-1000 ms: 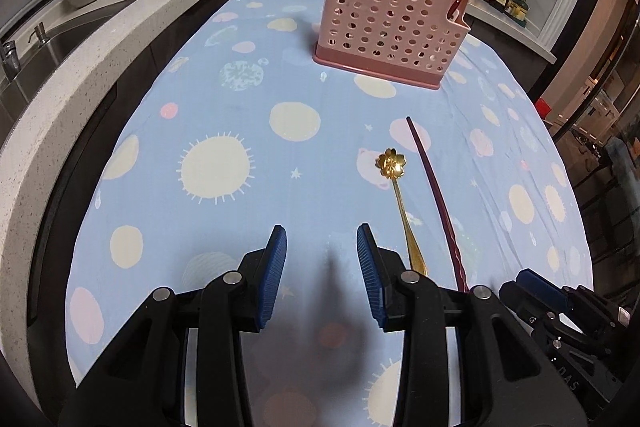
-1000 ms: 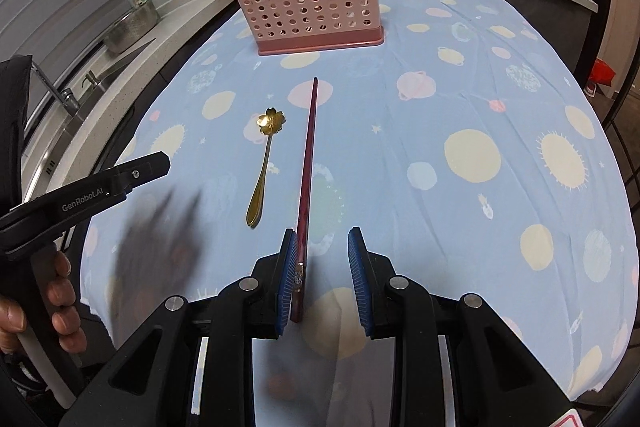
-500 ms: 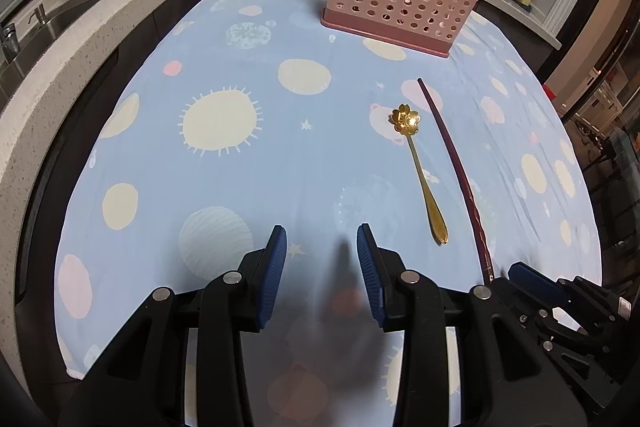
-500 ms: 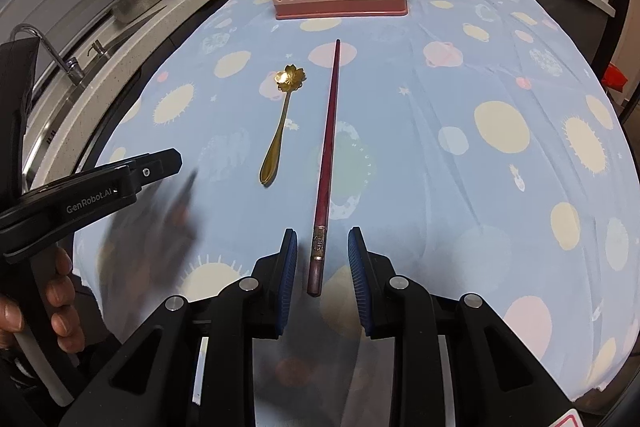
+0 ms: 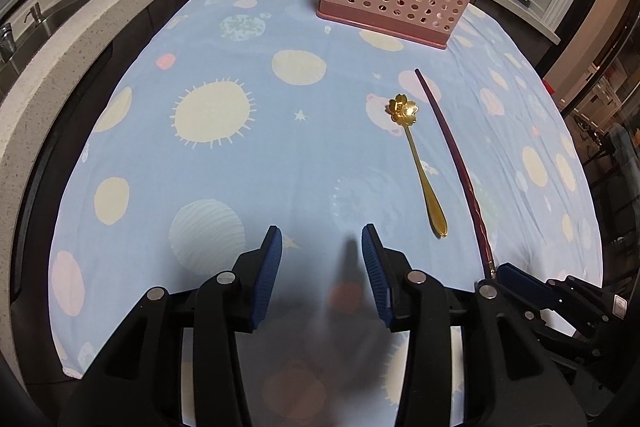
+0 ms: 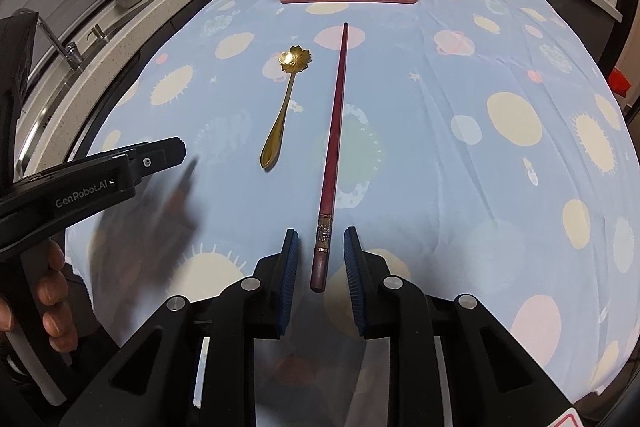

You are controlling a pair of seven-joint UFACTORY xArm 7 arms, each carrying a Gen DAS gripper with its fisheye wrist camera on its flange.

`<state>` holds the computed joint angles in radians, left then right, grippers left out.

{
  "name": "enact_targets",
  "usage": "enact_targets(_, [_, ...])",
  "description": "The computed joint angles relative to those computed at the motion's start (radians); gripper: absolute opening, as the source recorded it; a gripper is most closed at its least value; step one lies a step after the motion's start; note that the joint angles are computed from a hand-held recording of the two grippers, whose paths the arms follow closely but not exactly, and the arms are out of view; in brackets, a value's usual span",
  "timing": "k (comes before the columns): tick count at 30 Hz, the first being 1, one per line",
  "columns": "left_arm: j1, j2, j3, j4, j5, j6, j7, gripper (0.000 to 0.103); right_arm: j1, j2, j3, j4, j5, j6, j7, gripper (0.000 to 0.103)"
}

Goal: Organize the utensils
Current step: 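Close the right tool on the dark-red chopstick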

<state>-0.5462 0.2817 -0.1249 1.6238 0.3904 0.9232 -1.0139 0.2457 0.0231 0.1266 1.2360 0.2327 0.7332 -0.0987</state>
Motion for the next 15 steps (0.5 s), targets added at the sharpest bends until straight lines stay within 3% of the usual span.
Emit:
enact_targets(5, [-0.003, 0.01, 0.0, 0.013, -0.001, 0.004, 0.007, 0.041, 0.0, 0.003, -0.003, -0.004, -0.044, -0.014, 0.028, 0.007])
enact_targets(15, [-0.024, 0.049, 0.0, 0.069, 0.003, -0.001, 0.044, 0.055, -0.022, -0.014, -0.018, -0.028, -0.063, -0.049, 0.095, 0.007])
